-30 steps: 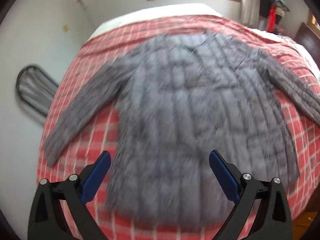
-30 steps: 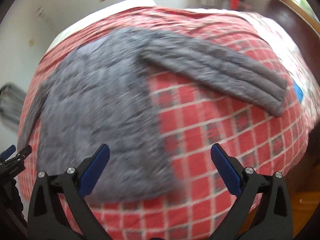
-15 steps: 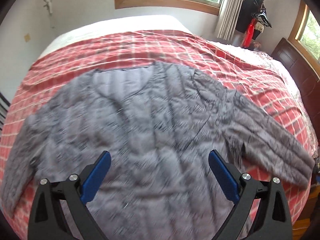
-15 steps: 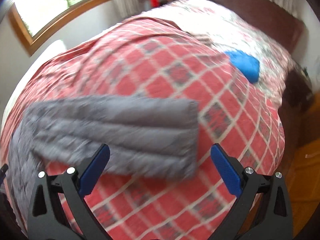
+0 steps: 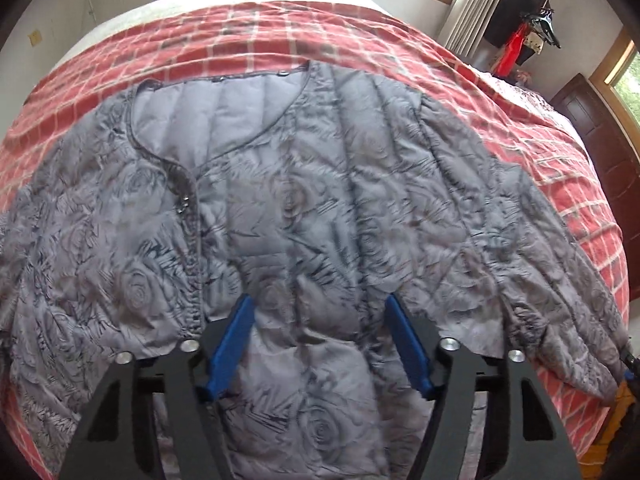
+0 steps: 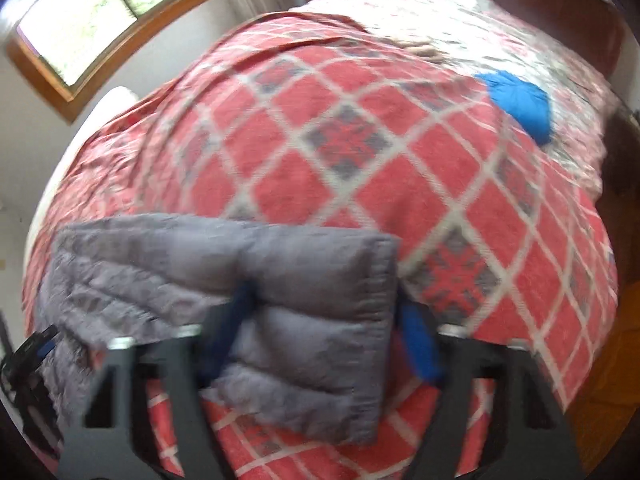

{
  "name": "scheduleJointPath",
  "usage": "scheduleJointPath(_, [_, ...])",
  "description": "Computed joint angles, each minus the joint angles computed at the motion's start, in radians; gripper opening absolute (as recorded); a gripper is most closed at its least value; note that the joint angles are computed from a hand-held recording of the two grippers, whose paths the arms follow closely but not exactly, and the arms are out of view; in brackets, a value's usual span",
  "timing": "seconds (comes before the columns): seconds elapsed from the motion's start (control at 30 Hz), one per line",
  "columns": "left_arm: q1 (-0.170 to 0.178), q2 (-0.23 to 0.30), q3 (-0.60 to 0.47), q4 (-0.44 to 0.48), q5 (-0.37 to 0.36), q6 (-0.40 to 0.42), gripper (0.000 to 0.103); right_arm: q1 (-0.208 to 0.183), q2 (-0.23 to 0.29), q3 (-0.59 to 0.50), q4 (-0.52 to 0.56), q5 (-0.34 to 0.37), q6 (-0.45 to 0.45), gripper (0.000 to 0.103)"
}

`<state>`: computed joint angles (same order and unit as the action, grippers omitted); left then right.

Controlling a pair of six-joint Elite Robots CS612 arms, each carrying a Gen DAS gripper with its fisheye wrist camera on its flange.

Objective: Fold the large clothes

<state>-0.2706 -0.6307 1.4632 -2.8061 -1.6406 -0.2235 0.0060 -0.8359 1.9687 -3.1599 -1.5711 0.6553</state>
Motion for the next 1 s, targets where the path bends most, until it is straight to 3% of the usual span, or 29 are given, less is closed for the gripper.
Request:
scheduleJointPath(0.07, [0.005, -0.003, 0.007, -0.013, -0.014, 0.013, 0.062, -0.009, -0.003, 0.003, -0.048, 0.092, -0.004, 0.018])
scheduleJointPath(0.17, [0.016, -0.016, 0.023, -0.023, -0.048, 0.021, 0.061, -0.027, 0.012, 0.011, -0.275, 0.321, 0.036, 0.013])
scheduleJointPath(0.23, [0.024, -0.026, 0.037, -0.03, -0.06, 0.017, 0.061, -0.015, 0.014, -0.012, -0.329, 0.375, 0.032, 0.012])
scheduleJointPath(0.4, [0.037, -0.048, 0.066, -0.059, -0.041, 0.035, 0.061, 0.046, 0.039, -0.152, -0.284, 0.485, -0.04, 0.011])
scheduleJointPath(0.53, [0.053, -0.062, 0.084, -0.069, -0.041, 0.048, 0.061, 0.096, 0.088, -0.3, -0.165, 0.566, -0.089, 0.011])
scheduleJointPath(0.7, [0.079, -0.074, 0.105, -0.097, -0.055, 0.042, 0.061, 0.157, 0.166, -0.478, 0.035, 0.619, -0.159, 0.011])
scheduleJointPath(1.0, [0.104, -0.071, 0.108, -0.072, -0.053, 0.027, 0.062, 0.23, 0.306, -0.725, 0.347, 0.568, -0.228, 0.011])
